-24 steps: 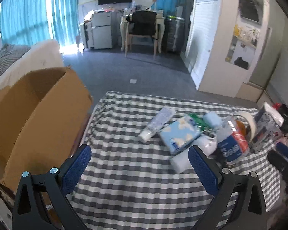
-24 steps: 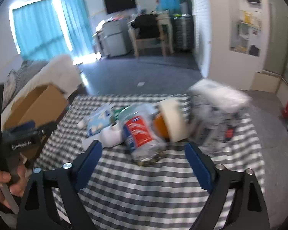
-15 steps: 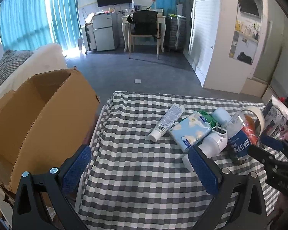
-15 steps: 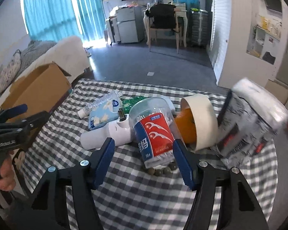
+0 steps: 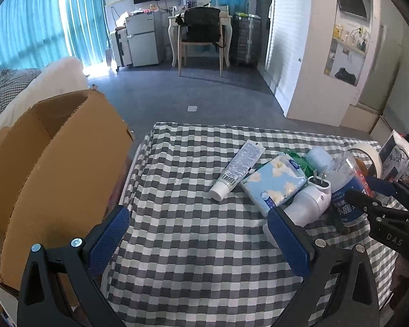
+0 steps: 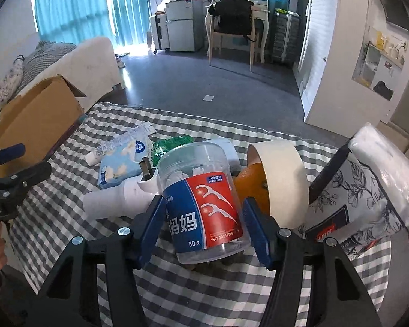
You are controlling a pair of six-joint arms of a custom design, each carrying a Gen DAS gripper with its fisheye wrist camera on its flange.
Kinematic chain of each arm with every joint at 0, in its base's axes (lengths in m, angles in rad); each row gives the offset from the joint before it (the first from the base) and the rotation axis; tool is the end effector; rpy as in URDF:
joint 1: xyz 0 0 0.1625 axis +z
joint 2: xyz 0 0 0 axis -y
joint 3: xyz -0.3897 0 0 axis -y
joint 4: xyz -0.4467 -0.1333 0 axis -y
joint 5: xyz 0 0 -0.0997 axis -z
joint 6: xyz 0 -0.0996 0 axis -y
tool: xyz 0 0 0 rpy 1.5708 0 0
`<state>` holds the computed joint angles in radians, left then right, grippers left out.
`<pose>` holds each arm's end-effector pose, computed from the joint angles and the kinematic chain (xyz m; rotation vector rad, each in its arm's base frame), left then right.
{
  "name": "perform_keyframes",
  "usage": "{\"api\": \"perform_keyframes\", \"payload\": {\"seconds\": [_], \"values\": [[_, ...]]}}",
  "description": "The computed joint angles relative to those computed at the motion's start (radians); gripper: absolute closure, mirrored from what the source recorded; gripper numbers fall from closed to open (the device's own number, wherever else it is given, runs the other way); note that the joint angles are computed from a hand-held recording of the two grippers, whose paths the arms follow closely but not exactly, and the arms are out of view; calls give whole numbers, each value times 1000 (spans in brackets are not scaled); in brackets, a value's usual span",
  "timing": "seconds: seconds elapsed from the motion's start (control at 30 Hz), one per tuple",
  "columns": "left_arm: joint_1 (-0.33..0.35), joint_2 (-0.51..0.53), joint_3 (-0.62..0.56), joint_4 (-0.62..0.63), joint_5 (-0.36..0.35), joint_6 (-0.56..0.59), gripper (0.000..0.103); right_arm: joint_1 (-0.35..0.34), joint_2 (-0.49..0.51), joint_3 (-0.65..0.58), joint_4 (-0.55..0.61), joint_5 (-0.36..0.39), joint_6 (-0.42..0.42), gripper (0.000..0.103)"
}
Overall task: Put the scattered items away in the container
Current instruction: 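Grasp the clear floss-pick jar with the right gripper and lift it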
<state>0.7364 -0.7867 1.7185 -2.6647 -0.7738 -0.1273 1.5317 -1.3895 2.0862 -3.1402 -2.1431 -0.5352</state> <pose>-0.3451 -0.5889 0.0273 0.7628 2.3069 -0.6478 0.0581 -0.5438 0.2817 0.2522 -2.2481 0.8156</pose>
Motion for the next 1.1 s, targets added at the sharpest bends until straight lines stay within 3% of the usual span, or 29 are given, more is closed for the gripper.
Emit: {"api": "perform_keyframes", "payload": {"seconds": [0.1,0.23,0.4,0.77,1.1], "values": [[0,4,-1,0,-5,1,0,5,23,-13,7,-37,-32,39],[-3,4,4,-4,-6,6,0,-12,18,-15,37,-1,-7,38],[-5,1,7,-4,-4,3,0,-12,44,-26,66,-37,-1,38],[-15,-13,24,-22,-8,10,0,-18,-6,7,65,21,19,42],[-34,-6,27,-50,-44,52,0,22,-102,79,2,38,26,42]]}}
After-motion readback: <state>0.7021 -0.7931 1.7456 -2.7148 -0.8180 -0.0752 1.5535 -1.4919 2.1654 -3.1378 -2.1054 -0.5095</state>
